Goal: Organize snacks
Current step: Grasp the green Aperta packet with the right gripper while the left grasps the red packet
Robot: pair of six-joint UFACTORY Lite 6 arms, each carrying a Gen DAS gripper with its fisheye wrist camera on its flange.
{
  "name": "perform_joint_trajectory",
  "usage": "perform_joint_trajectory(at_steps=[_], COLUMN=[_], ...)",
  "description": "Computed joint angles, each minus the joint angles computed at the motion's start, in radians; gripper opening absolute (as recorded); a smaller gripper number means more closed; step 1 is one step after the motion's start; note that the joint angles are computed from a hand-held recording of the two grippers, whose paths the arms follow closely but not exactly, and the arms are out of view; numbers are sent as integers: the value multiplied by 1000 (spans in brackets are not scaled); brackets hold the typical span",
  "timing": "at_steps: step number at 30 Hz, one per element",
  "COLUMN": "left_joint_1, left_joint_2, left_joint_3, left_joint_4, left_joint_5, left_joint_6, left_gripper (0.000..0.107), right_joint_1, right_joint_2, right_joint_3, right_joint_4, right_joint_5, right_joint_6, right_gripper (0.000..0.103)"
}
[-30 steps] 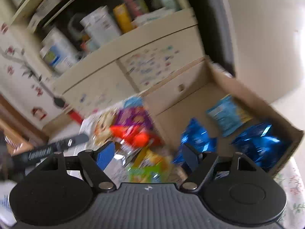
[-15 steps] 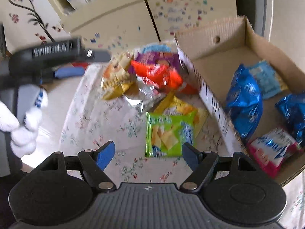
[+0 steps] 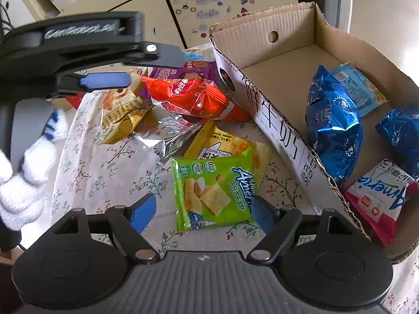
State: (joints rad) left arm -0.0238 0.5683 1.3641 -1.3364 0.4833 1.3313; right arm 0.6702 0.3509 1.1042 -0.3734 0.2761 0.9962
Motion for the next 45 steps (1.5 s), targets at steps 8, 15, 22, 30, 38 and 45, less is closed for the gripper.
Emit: perform_joint_trajectory(at_steps=[8, 15, 22, 30, 38, 45], left_joint_1=[-65, -109, -137, -121, -101, -31], left_joint_2=[119, 169, 198, 146, 17, -89], left_joint_3=[122, 149, 158, 85, -65, -190], left_joint_4=[101, 130, 196, 83, -6, -25], left_joint_5=[-1, -66, -127, -154, -168, -134], left_joint_6=[-49, -58, -126, -34, 122, 160], left_gripper=[87, 89, 78, 56, 51, 51], right_joint_1=[8, 33, 55, 31, -13, -68], right_joint_2=[89, 124, 134, 62, 16, 18], right_joint_3=[66, 91, 103, 30, -27, -38], right_joint_4=[-34, -153, -213, -96, 161, 544], right_joint_5=[29, 55, 82, 28, -45, -72], right_joint_6=[33, 149, 182, 42, -279, -721], right_gripper=[86, 86, 74, 51, 32, 27])
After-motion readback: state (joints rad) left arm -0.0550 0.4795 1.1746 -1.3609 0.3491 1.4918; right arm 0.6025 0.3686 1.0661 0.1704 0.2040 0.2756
